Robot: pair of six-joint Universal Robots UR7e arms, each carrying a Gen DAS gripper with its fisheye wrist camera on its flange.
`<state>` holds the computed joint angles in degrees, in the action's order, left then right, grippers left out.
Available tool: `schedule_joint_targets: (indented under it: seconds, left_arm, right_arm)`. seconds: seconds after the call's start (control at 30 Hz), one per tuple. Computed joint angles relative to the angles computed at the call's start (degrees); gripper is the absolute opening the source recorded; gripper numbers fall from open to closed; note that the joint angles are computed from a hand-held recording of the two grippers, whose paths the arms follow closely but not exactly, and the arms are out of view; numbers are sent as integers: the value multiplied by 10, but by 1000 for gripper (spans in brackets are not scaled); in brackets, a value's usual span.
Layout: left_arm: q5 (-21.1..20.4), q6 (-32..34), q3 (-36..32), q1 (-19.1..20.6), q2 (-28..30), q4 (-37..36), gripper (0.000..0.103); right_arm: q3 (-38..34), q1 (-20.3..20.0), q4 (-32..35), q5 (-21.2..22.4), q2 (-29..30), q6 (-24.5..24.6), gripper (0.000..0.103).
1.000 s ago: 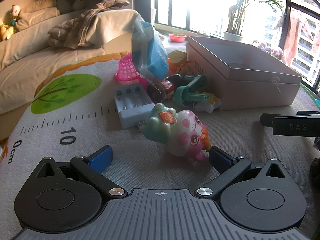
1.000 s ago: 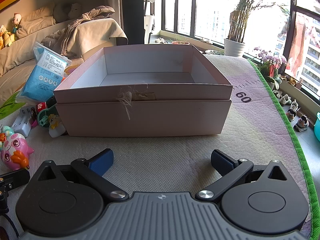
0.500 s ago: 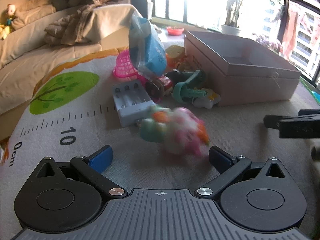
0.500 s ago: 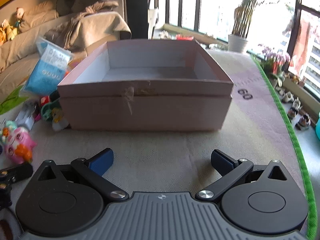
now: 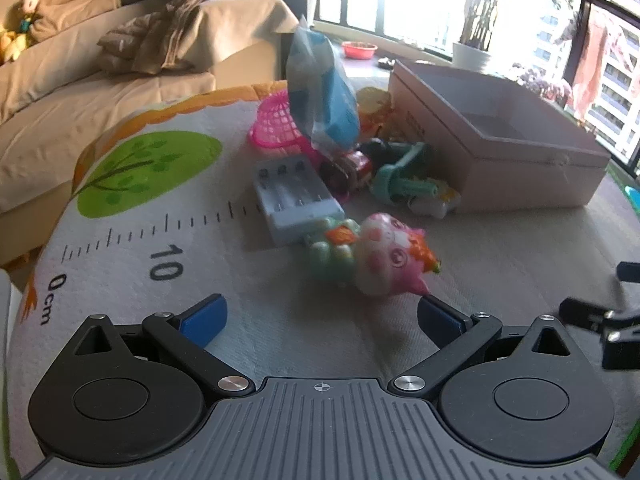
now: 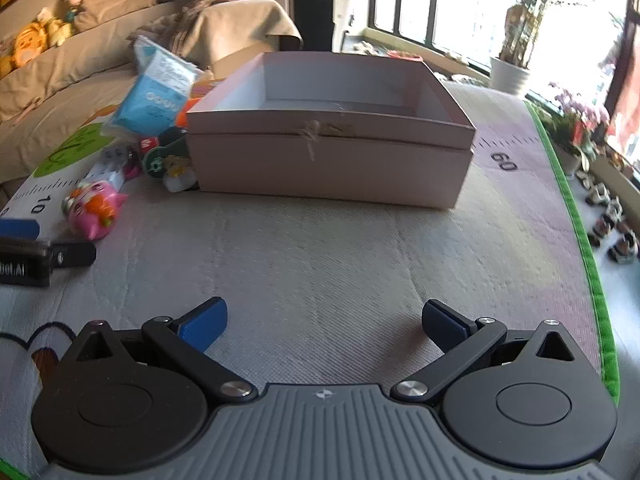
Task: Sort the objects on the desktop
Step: 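Grasp the pink pig figure with the left gripper while the right grasps the small star figure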
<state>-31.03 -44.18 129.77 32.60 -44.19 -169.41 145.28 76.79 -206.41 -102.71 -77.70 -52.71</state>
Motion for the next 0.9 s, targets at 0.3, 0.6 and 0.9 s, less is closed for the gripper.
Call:
schedule_joint_targets:
  seconds: [0.3,0.6,0.9]
  left_arm:
    - [13,140,-29,10,40,-92,103]
    - [100,69,-19,30,-6,2,103]
    - [95,14,12,25,-54,9,103]
  right_arm:
    - [-16,45,-115,36,47,-75,79]
    - [-34,83,-57,72,99,-142,42]
    - [-86,109,-187,56,248,-231,41]
